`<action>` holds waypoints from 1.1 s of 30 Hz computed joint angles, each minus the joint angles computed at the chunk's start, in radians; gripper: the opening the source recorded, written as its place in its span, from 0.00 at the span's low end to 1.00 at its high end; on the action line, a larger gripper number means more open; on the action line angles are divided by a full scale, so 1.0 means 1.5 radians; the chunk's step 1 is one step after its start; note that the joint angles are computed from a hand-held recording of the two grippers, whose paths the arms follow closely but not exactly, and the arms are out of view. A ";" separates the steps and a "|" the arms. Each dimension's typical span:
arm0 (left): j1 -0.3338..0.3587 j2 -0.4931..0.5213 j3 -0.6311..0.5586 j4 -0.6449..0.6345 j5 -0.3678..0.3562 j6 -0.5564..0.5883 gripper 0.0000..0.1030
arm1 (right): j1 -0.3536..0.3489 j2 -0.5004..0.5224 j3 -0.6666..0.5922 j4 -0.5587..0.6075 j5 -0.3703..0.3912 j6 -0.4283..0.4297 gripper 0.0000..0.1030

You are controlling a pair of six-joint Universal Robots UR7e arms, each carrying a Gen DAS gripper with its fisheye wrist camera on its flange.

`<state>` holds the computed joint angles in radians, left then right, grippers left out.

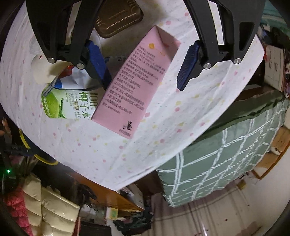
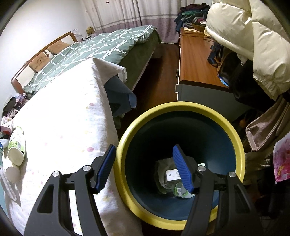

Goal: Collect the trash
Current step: 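Reach the left gripper to the pink juice carton and grasp it, then lift the pink carton with the left gripper into the yellow bin and release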

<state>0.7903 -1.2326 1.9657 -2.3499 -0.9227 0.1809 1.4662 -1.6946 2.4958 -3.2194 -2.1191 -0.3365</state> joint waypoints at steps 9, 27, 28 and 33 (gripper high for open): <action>-0.027 -0.028 0.045 -0.040 0.056 -0.080 0.43 | -0.001 -0.022 0.010 0.020 0.028 -0.007 0.60; -0.298 -0.054 0.078 0.100 0.164 -0.462 0.43 | -0.133 -0.382 0.090 0.195 0.204 -0.085 0.60; -0.307 -0.044 0.077 0.090 0.152 -0.464 0.43 | -0.149 -0.414 0.094 0.214 0.221 -0.093 0.60; -0.344 0.063 0.061 -0.034 0.050 -0.415 0.43 | -0.256 -0.566 0.110 0.312 0.312 -0.145 0.60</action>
